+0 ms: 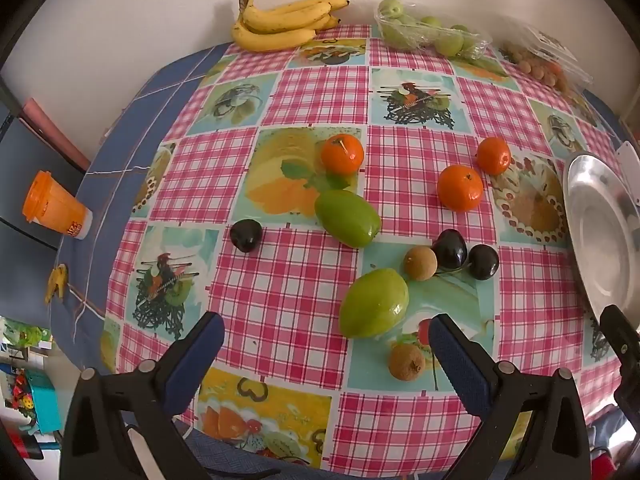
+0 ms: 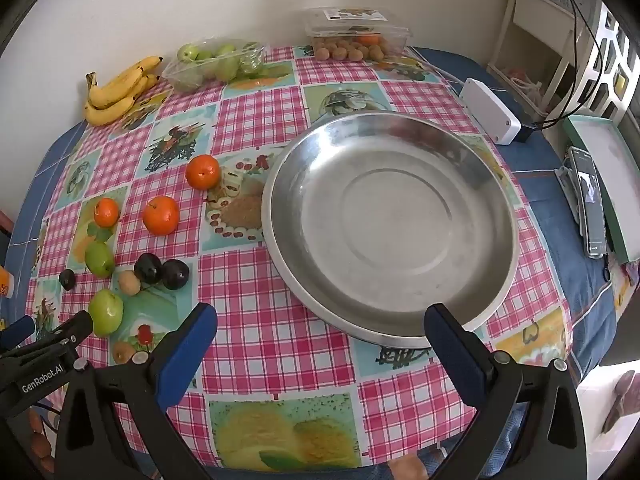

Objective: Organize fruits

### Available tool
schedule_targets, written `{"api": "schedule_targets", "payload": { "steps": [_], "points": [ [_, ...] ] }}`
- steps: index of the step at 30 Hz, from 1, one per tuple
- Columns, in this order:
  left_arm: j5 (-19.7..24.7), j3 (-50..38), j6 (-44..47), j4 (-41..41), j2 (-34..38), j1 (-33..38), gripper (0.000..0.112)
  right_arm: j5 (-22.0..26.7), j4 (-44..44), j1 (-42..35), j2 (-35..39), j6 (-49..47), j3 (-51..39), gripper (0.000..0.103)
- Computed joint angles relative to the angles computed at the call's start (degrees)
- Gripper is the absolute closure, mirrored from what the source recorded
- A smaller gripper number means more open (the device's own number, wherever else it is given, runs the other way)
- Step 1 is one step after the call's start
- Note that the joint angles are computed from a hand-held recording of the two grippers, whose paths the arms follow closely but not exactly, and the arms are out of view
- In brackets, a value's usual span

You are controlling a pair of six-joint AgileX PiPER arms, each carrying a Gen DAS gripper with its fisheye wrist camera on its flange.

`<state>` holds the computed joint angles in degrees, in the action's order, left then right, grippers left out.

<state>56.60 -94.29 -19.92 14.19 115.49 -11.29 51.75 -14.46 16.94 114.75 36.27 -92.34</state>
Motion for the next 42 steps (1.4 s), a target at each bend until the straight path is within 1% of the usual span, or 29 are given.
{"api": "schedule_targets", "payload": {
  "steps": [6,9,22,29,34,39,42],
  "points": [
    [0.28,-0.43,0.09,-0.05,0.21,0.01,0.009,-0.95,0.95,-0.04,-0.13,-0.43,0.81,0.0],
    [0.42,-0.61,0.0,-0.01,0.31,-0.04,0.009,-0.11,1.17,-0.25,-0.46,-0.7,0.24,0.0],
    [0.65,-0.89,-0.12,-0.01,0.45,-0.14,0.009,-0.67,1.45,-0.2,-0.27,-1.16,0.42,0.0],
    [0.78,-1.1,-0.13,0.03,0.57,-0.18,0.009,0.04,2.46,-0.47,-0.03,-2.28,-0.35,0.0],
    [0.84,-1.05,-0.18,0.05,0.51,-0.22,0.009,-2.71,5.06,-1.16,-0.83,-3.44,1.11,0.0],
    [0.86,-1.15,-0.04,-0.03,0.56,-0.21,0.009,-2.2,4.65,-0.99,-0.57,-3.37,0.68,0.0],
    [0.49,-0.85,0.13,-0.21,0.57,-0.19,0.009,-0.94,3.7,-0.61,0.07,-3.07,-0.31,0.0]
  ]
}}
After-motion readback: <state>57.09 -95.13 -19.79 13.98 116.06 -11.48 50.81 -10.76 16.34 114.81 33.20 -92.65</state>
